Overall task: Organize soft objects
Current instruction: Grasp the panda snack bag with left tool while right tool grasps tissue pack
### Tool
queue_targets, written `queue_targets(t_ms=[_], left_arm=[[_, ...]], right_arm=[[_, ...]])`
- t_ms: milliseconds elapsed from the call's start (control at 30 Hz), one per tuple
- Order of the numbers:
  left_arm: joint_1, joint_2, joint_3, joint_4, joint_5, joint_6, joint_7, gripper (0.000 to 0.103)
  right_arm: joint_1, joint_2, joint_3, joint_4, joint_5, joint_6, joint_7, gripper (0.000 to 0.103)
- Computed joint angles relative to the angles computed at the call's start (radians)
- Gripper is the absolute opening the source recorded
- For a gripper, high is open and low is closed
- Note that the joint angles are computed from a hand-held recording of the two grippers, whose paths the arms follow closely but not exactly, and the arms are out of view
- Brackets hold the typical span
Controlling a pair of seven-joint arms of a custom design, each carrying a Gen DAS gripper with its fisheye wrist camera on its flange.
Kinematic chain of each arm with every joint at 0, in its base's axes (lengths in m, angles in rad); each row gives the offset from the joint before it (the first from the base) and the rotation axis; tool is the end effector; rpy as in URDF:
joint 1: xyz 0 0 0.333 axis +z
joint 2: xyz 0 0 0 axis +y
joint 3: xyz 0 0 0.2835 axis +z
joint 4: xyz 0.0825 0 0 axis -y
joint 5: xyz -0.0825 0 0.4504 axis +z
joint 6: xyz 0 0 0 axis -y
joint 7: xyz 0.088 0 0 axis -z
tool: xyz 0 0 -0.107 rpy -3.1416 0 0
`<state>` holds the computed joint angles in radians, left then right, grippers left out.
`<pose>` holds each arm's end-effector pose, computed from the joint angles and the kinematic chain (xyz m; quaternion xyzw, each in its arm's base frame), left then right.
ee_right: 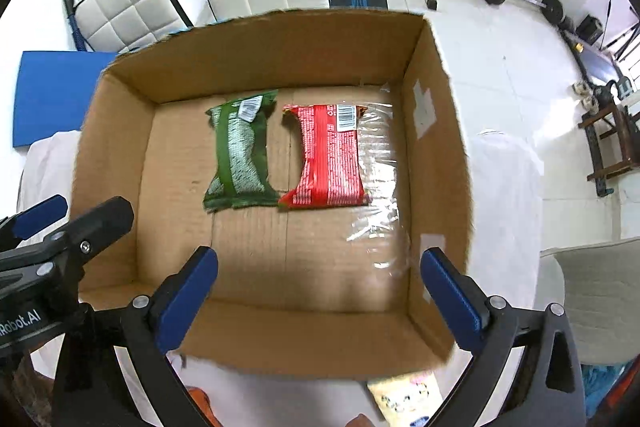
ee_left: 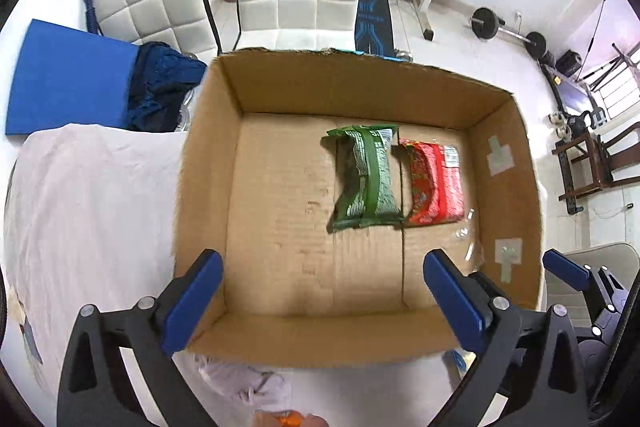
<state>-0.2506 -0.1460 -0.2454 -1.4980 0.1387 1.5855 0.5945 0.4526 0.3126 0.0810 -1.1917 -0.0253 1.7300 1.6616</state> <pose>0.5059 -0.2710 0.7188 -0.8494 0.5080 -0.1097 0.0921 0.6251 0.3555 0.6056 -0.8382 0.5335 -0.0520 0.1004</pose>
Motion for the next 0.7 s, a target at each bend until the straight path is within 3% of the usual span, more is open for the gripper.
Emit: queue_targets(t_ms=[300, 500, 700], left_arm=[[-0.047, -0.018, -0.061, 0.088, 0.119, -0.082, -0.089, 0.103], [-0.084, -0.021, -0.092, 0.143, 0.17, -0.127, -0.146, 0.103], [-0.111, -0.087, -0.102, 0.047, 0.13, -0.157, -0.253, 0.103]], right_arm=[[-0.02, -0.232, 0.024, -0.207, 0.011, 0.076, -0.013, 0.103], [-0.05, -0.358, 0.037, -0.306, 0.071, 0.073, -0.05, 0.103], [-0.106, -0.439, 0.024, -0.421, 0.056, 0.019, -0.067, 0.103]])
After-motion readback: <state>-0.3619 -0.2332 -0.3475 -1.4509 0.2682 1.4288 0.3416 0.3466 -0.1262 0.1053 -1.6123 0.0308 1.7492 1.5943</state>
